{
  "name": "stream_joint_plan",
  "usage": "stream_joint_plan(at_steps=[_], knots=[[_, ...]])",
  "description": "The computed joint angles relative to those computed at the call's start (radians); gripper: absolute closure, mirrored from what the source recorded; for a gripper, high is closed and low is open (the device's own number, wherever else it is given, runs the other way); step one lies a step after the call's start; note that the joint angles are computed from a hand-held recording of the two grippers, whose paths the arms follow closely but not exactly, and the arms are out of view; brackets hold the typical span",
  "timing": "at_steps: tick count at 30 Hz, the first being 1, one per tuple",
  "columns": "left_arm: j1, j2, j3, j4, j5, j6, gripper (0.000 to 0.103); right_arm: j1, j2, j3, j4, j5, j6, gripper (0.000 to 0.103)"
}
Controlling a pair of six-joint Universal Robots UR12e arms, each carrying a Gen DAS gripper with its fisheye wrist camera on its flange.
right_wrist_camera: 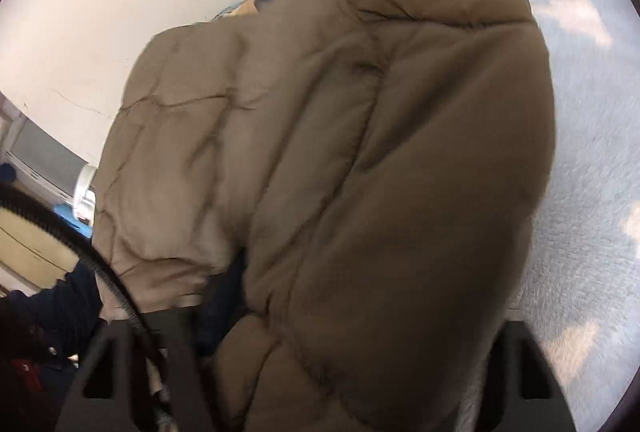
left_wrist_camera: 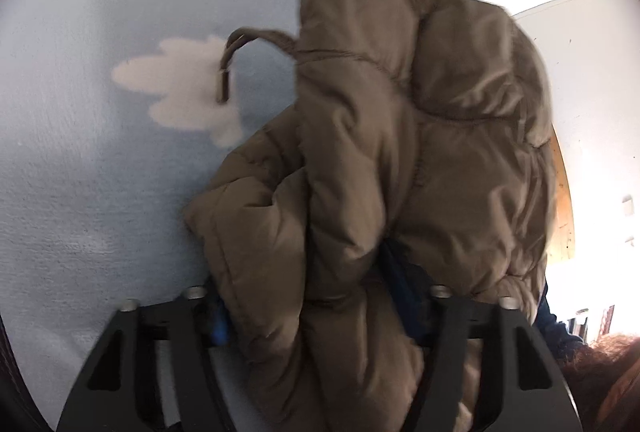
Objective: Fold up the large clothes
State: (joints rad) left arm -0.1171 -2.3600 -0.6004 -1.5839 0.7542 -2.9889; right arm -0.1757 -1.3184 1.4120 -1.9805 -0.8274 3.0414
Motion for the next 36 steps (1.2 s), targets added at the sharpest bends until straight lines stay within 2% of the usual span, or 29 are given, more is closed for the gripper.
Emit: stream_joint_plan(at_steps=[2,4,8,12,18,22,24,26,30,33,36], knots=[[-0.013,0.001,0.018,0.030,0.049,0.004,0.058,0.013,-0.024,0.006,-0.035,-0.067,-0.001,0.060],[-0.025,-0.003,0.046,0.046,0.104,-0.010,0.063,0.026,-0.041,0.008,-0.051,-0.129,-0.003,0.063],[-0.040,0.018,0.036,0.114,0.152,-0.040,0.069,0.056,-0.057,-0.002,-0.084,-0.239,-0.007,0.066],[-0.039,0.032,0.043,0.143,0.132,-0.088,0.071,0.062,-0.075,-0.006,-0.112,-0.258,0.004,0.068],[-0.049,0.093,0.006,0.161,0.141,-0.067,0.071,0.061,-0.117,-0.016,-0.123,-0.244,0.014,0.070],[-0.042,0.164,-0.078,0.200,0.115,-0.068,0.071,0.066,-0.151,-0.036,-0.100,-0.243,0.006,0.070],[-0.023,0.245,-0.198,0.238,0.093,-0.045,0.071,0.067,-0.172,-0.044,-0.087,-0.245,0.004,0.070],[-0.018,0.286,-0.246,0.248,0.078,-0.043,0.071,0.073,-0.196,-0.053,-0.071,-0.250,0.003,0.070],[-0.008,0.400,-0.406,0.289,0.051,-0.030,0.071,0.092,-0.250,-0.038,-0.039,-0.263,0.016,0.070],[-0.005,0.459,-0.503,0.301,0.045,-0.031,0.071,0.090,-0.299,0.013,-0.021,-0.258,0.027,0.070],[-0.009,0.487,-0.569,0.299,0.062,-0.048,0.071,0.093,-0.310,0.045,0.000,-0.278,0.050,0.070]])
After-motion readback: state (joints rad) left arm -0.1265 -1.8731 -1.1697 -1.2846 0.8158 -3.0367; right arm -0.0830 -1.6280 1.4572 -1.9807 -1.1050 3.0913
